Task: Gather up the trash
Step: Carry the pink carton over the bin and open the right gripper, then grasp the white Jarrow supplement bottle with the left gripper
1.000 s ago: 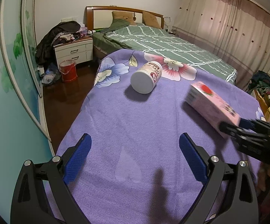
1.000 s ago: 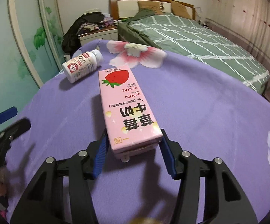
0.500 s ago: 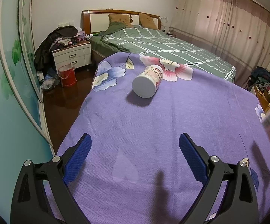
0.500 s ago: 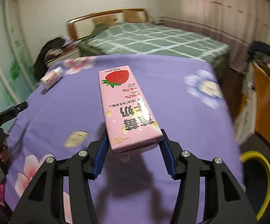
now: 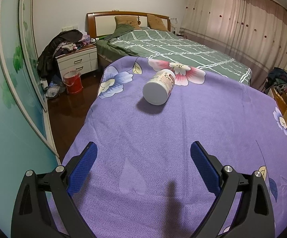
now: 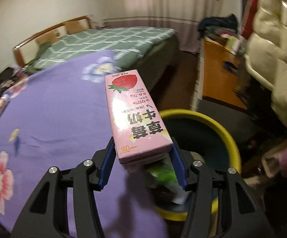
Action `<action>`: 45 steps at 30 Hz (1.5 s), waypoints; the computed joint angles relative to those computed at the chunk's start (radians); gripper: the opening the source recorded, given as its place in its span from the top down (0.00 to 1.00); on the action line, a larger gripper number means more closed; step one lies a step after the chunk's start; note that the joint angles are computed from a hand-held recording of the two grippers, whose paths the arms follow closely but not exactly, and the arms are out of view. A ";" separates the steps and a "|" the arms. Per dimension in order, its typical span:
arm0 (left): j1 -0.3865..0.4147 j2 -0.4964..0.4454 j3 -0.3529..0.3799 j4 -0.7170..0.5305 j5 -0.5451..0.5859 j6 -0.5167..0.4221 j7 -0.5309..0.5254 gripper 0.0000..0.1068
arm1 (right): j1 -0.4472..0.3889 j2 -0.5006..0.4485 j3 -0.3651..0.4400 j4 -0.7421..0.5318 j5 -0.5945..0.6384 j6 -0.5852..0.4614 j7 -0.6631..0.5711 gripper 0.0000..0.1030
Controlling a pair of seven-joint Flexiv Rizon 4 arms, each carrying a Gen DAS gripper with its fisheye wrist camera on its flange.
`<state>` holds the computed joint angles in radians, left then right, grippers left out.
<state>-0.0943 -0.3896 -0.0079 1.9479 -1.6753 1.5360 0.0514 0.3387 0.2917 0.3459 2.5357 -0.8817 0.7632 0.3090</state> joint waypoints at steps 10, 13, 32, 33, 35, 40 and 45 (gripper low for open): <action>0.011 -0.005 -0.011 0.016 0.098 0.006 -0.067 0.13 | -0.023 -0.002 -0.014 0.030 0.003 0.025 0.032 0.47; 0.043 -0.004 -0.021 0.036 0.244 -0.016 -0.180 0.13 | -0.041 -0.056 -0.042 -0.007 -0.119 0.099 0.035 0.43; 0.090 -0.237 0.132 -0.368 1.053 -0.295 -0.857 0.13 | 0.133 -0.660 -0.263 -0.643 -0.236 0.412 -0.254 0.41; 0.092 -0.258 0.137 -0.403 1.082 -0.315 -0.877 0.13 | 0.144 -0.670 -0.273 -0.654 -0.224 0.414 -0.260 0.41; 0.094 -0.298 0.149 -0.471 1.136 -0.358 -0.924 0.13 | 0.163 -0.679 -0.292 -0.661 -0.215 0.415 -0.263 0.41; 0.123 -0.376 0.134 -0.606 1.223 -0.439 -1.005 0.13 | 0.175 -0.677 -0.318 -0.645 -0.210 0.427 -0.251 0.40; 0.146 -0.431 0.113 -0.711 1.312 -0.502 -1.053 0.15 | 0.171 -0.680 -0.326 -0.633 -0.197 0.451 -0.240 0.39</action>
<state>0.0515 -0.8205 0.1047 1.2366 -0.3629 1.0338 -1.0020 0.5094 -0.3888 0.0202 1.9024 -1.0791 1.2144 0.0686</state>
